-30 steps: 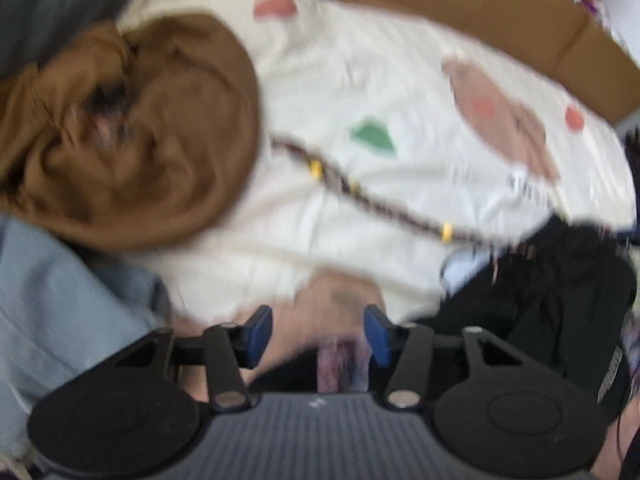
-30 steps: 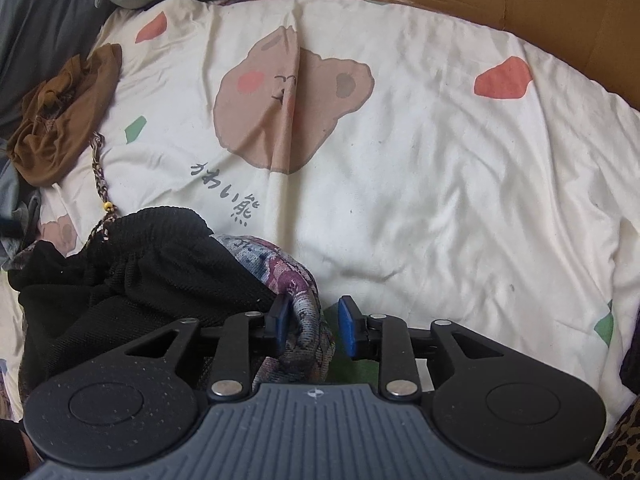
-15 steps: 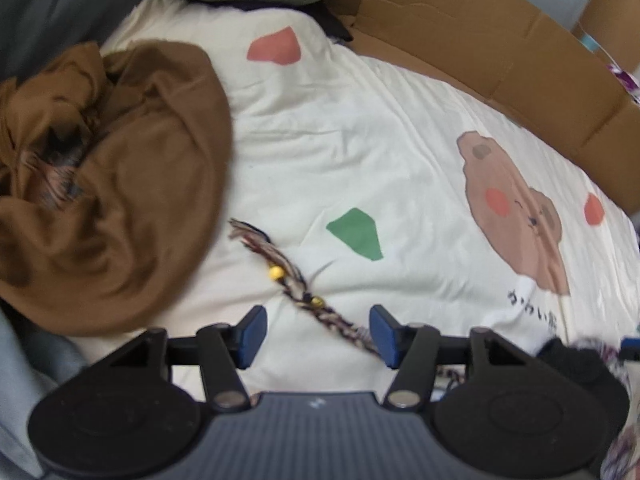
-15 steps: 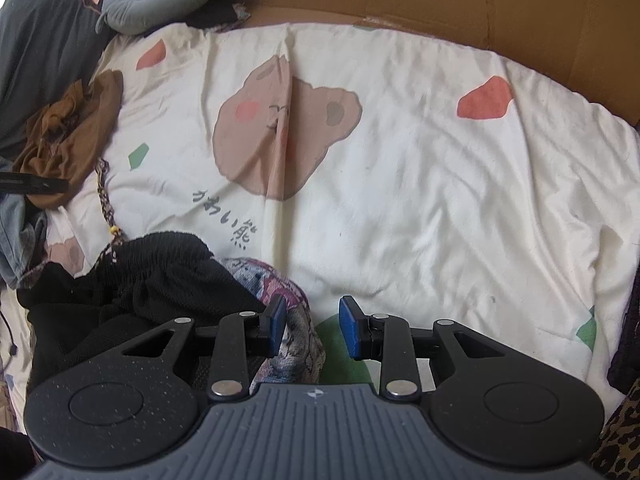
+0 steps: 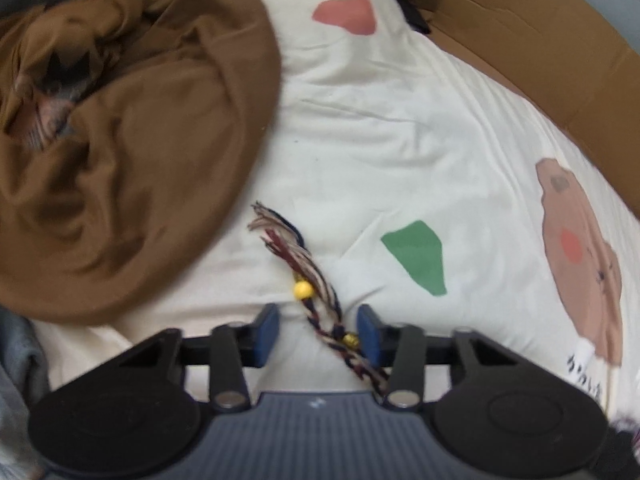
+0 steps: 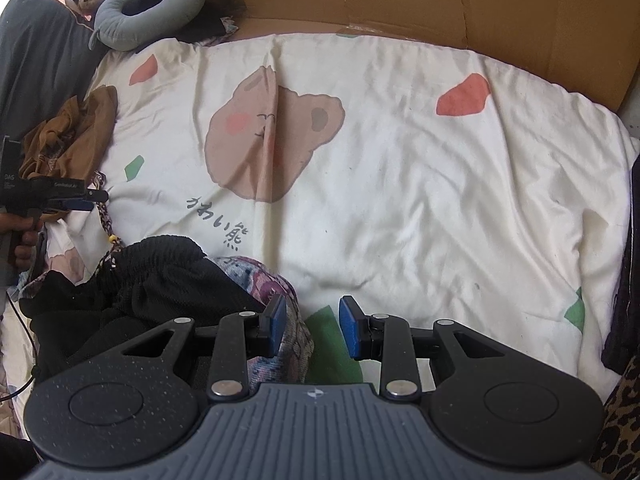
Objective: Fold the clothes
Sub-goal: 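Grasp the braided drawstring tip with the left tool and pull it straight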
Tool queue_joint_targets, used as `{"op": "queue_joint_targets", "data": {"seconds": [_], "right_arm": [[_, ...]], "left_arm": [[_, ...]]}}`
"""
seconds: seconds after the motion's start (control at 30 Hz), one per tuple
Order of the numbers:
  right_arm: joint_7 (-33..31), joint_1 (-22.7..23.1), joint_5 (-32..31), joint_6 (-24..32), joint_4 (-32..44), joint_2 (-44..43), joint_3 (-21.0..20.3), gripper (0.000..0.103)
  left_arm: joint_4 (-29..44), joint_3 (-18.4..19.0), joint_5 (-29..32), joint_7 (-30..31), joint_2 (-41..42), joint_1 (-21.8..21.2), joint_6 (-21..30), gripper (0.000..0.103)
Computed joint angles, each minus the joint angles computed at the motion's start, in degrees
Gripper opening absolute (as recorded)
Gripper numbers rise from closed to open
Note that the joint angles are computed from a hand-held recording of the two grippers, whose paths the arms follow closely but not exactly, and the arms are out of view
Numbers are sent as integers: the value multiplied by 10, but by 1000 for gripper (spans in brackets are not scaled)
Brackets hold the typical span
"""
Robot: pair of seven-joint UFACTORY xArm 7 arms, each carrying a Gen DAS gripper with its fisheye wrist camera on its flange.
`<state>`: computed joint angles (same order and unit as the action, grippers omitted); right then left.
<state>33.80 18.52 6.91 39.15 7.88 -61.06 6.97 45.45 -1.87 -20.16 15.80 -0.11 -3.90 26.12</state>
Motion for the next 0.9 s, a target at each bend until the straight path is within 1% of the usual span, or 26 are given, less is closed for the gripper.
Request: {"op": "queue_joint_targets", "data": {"seconds": [0.07,0.13,0.2,0.23,0.3,0.4,0.57,0.77,0.9], "right_arm": [[1,1,0,3,-2,-5,0,35],[1,1,1,3,-5,-7,-1,35],[2,1,0,3,-6,-9,-1,35],[2,1,0,4,-7,-10,-1,35],[2,2,0,5,-8,-13,0,35],[3,1,-2,8,-10,-18,-1,35],[8,-5,-2,16,-14,-35,-2,35],[13,-10,-5,22,-17,-47,-1,35],[17,-13,-7,19,-18,-51,1,35]], "left_arm": [[1,0,-8,-5,3,0,-2,34],[2,-1,-15,-6,5,0,-4,28],[3,0,-9,-21,9,1,-8,10],[3,0,-8,-26,10,3,-9,8],[4,0,-21,-16,11,5,-8,3],[5,0,-35,-5,4,7,0,2],[6,4,-76,54,-29,0,34,2],[14,20,-111,114,-97,-17,107,2],[17,32,-118,142,-146,-32,162,2]]}}
